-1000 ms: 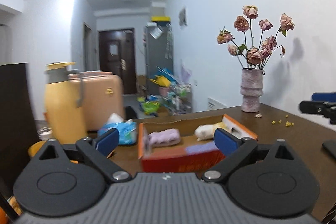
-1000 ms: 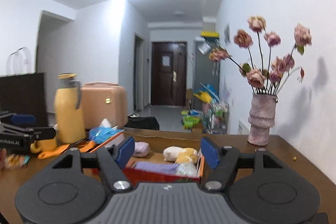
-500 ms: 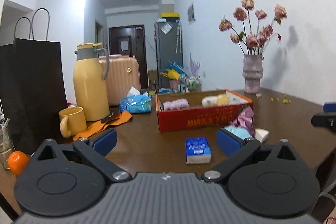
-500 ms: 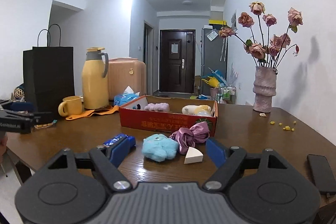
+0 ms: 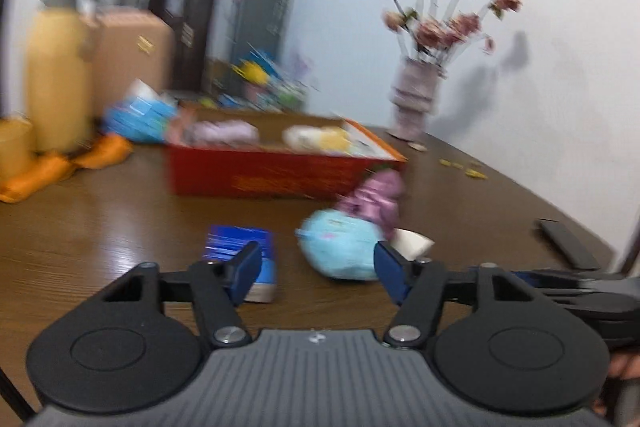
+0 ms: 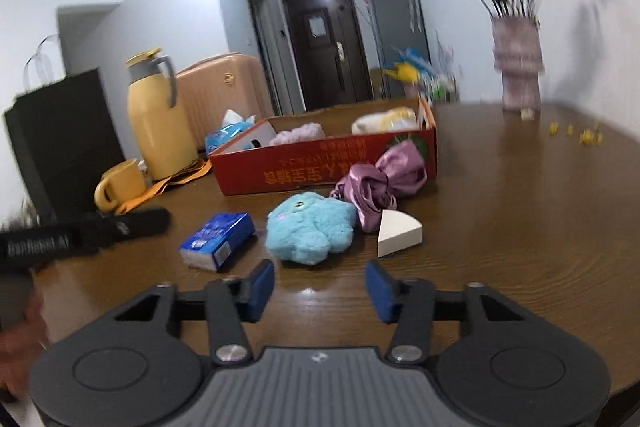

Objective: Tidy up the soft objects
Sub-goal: 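Close both grippers on the blue fluffy plush, then carry the blue plush into the box beside the lilac towel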

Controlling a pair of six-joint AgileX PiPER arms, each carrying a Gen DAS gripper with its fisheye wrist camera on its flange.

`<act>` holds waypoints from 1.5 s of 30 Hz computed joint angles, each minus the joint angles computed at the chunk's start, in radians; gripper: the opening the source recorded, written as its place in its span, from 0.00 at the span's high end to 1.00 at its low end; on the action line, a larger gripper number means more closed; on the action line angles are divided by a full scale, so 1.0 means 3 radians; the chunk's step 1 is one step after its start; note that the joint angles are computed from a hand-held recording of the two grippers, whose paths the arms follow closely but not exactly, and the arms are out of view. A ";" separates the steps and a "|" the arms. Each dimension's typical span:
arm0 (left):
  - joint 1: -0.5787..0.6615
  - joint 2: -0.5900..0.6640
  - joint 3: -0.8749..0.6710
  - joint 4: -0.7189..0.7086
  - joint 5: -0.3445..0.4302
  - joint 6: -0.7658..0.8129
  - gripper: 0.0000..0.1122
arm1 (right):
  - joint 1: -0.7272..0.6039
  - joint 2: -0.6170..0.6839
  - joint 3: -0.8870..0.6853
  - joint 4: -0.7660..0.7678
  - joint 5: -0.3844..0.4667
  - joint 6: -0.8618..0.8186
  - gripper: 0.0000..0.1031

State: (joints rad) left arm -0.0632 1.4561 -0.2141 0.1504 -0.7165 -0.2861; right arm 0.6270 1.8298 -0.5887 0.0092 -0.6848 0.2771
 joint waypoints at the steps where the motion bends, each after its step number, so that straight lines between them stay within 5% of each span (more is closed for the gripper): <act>1: 0.0019 0.0171 -0.0170 0.0154 0.0073 -0.0137 0.49 | -0.0076 0.0092 -0.0119 -0.0168 0.0044 0.0183 0.66; 11: 0.0171 0.1212 -0.1406 0.0783 0.0725 -0.1041 0.56 | -0.0450 0.0866 -0.1452 -0.1248 0.0648 0.1137 0.72; 16: 0.0357 0.1360 -0.1525 0.1458 0.0566 -0.1660 0.74 | -0.0603 0.1157 -0.1861 -0.2302 0.0709 0.2250 0.74; 20: 0.0276 0.1271 -0.1443 0.1213 0.0623 -0.1417 0.75 | -0.0558 0.1129 -0.1785 -0.2099 0.0676 0.2008 0.84; 24: 0.0307 0.1047 -0.1226 0.1522 0.0596 -0.1650 0.80 | -0.0546 0.0912 -0.1449 -0.1952 0.0559 0.1759 0.95; 27: 0.0304 0.0856 -0.0975 0.1768 0.0502 -0.1814 0.88 | -0.0540 0.0734 -0.1102 -0.1973 0.0350 0.1764 0.96; 30: 0.0146 0.0666 -0.0691 0.1371 0.0532 -0.1495 0.88 | -0.0425 0.0553 -0.0725 -0.1635 0.0225 0.1420 0.96; 34: 0.0155 0.0429 -0.0404 0.1191 0.0512 -0.1351 0.84 | -0.0430 0.0337 -0.0282 -0.1268 -0.0081 0.1167 0.88; 36: 0.0161 0.0358 -0.0377 0.1098 0.0546 -0.1320 0.76 | -0.0504 0.0307 -0.0213 -0.1262 -0.0138 0.1198 0.78; 38: 0.0139 0.0342 -0.0411 0.0959 0.0566 -0.1224 0.71 | -0.0561 0.0342 -0.0227 -0.1241 -0.0196 0.1231 0.57; 45: 0.0189 0.0719 -0.0949 0.1328 0.0681 -0.1651 0.61 | -0.0702 0.0688 -0.0869 -0.1729 -0.0008 0.1733 0.56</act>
State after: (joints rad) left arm -0.0066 1.6718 -0.4988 0.5489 -0.5120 -0.7814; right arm 0.4164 2.0364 -0.8493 -0.5095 -0.6872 0.7969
